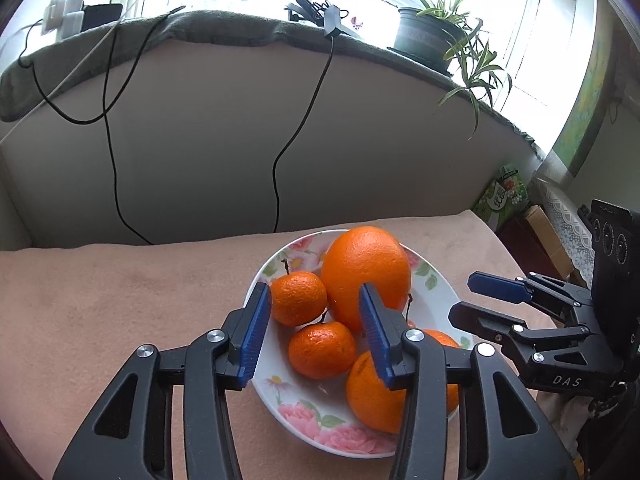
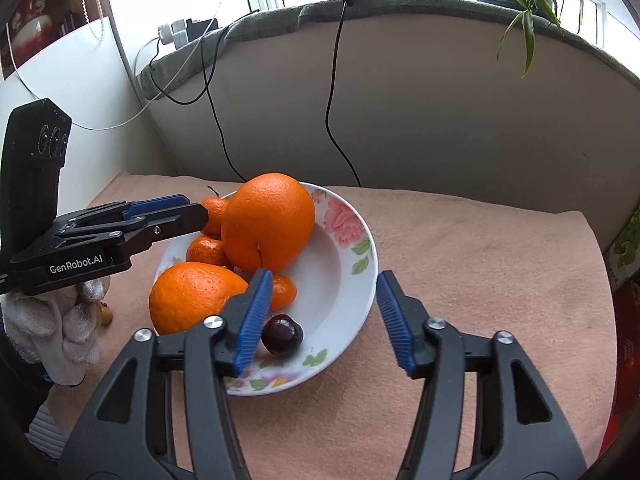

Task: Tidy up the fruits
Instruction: 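Lower the tangerine into the bowl and open the right gripper, then move the right gripper back to the small brown pear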

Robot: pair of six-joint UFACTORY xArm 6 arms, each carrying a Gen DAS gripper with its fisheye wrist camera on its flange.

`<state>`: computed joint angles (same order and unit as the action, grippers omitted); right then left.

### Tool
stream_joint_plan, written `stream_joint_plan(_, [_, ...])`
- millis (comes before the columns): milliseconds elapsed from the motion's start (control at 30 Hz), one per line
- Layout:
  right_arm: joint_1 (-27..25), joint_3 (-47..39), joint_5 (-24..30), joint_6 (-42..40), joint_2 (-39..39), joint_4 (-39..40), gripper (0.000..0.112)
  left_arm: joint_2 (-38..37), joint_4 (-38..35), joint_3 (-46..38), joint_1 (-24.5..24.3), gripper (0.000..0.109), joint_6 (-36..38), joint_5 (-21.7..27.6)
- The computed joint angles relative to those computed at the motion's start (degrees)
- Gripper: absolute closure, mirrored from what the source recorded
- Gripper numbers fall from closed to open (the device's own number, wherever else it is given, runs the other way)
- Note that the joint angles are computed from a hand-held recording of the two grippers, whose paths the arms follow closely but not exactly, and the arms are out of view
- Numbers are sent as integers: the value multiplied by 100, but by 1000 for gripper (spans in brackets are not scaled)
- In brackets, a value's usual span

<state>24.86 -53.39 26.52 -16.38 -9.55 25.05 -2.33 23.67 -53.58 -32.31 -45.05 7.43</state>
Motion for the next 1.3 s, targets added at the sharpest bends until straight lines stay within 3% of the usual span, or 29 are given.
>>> stream_joint_plan(133, [19, 44, -1, 148, -121, -131, 49, -118, 248, 47, -13, 64, -191, 44])
stream_joint_plan(200, [44, 93, -48, 249, -193, -248, 39, -202, 494, 100, 1, 55, -394, 45])
stream_joint_plan(267, [63, 151, -68, 359, -279, -356, 38, -311, 914, 147, 20, 53, -753, 79])
stream_joint_plan(333, [66, 184, -35, 385, -352, -352, 37, -446, 1311, 183, 22, 43, -1089, 181])
stream_joint_plan(367, [66, 223, -25, 417, -411, -366, 34, -534, 1638, 192, 10, 36, -1358, 289])
stream_joint_plan(433, [88, 336, -59, 593, -553, -524, 28, -715, 2352, 189, -43, 34, -1908, 611])
stream_joint_plan(600, [222, 473, -100, 1045, -775, -1068, 26, -1118, 3166, 274, -264, 28, -2439, 1283])
stream_joint_plan(833, [491, 629, -85, 1497, -1056, -1577, 26, -1736, 3406, 658, -490, 28, -2603, 1852])
stream_joint_plan(1300, [1143, 684, -153, 1699, -1122, -1743, 26, -3130, 3216, 1767, -678, 28, -2646, 2656])
